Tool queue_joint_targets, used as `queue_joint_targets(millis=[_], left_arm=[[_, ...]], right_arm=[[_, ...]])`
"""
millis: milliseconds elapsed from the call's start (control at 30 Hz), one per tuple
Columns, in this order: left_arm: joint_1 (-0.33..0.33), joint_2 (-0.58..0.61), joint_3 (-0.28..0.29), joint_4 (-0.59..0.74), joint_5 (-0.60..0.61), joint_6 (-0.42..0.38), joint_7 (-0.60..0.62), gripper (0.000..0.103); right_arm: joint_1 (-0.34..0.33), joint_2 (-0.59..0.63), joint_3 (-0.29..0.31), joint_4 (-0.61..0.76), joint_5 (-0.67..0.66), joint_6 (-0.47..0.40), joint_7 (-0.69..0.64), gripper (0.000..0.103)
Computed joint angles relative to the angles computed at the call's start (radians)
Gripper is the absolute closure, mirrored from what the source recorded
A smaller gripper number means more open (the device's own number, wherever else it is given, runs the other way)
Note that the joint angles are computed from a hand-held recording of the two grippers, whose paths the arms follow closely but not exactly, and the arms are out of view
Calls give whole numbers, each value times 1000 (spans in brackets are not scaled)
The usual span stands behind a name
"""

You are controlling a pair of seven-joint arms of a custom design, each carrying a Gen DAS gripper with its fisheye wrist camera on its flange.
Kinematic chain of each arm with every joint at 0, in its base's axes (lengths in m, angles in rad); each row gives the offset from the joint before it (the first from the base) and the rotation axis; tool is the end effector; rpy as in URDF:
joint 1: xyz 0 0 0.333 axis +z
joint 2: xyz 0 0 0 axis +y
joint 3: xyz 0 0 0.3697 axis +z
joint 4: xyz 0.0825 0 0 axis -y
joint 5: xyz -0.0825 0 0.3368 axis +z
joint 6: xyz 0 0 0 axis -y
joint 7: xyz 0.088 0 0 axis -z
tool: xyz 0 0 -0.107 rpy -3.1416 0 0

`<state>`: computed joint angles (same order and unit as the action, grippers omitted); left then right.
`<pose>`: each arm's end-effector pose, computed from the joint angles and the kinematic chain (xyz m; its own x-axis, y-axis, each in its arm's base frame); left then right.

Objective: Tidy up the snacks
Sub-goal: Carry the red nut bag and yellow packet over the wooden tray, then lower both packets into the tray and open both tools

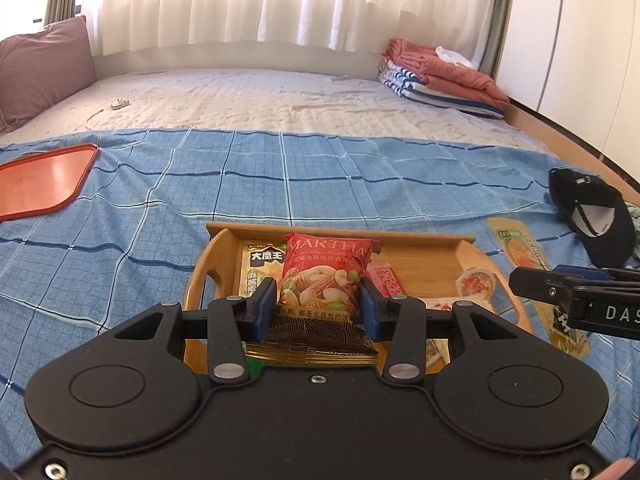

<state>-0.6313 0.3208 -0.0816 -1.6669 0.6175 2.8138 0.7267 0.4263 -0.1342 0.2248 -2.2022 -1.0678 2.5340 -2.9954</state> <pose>0.4949 -0.4531 0.5821 -0.3917 -0.9143 0.1030 -0.6111 0.1748 -0.7720 0.3822 0.3108 0.5591 -0.2023 -0.9653 -0.1652 -0.5892 0.2547 -0.7668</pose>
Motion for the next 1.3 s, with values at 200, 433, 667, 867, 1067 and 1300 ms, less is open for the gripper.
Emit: queue_joint_targets(millis=[200,433,667,867,1067,1300], left_arm=[[0,82,3,81,-51,-14,38,61],[-21,173,28,179,-132,-39,99,61],[-37,251,50,276,-193,-75,146,61],[-48,305,61,352,-223,-119,186,61],[-51,340,64,406,-247,-142,218,61],[-54,377,67,458,-268,-166,229,61]], right_arm=[[-14,51,-29,25,10,39,-19,37],[-19,113,-62,65,20,56,-50,37],[-22,165,-94,95,40,85,-90,37],[-21,206,-118,121,76,97,-140,37],[-19,234,-135,140,109,112,-186,37],[-14,267,-151,161,153,118,-238,37]])
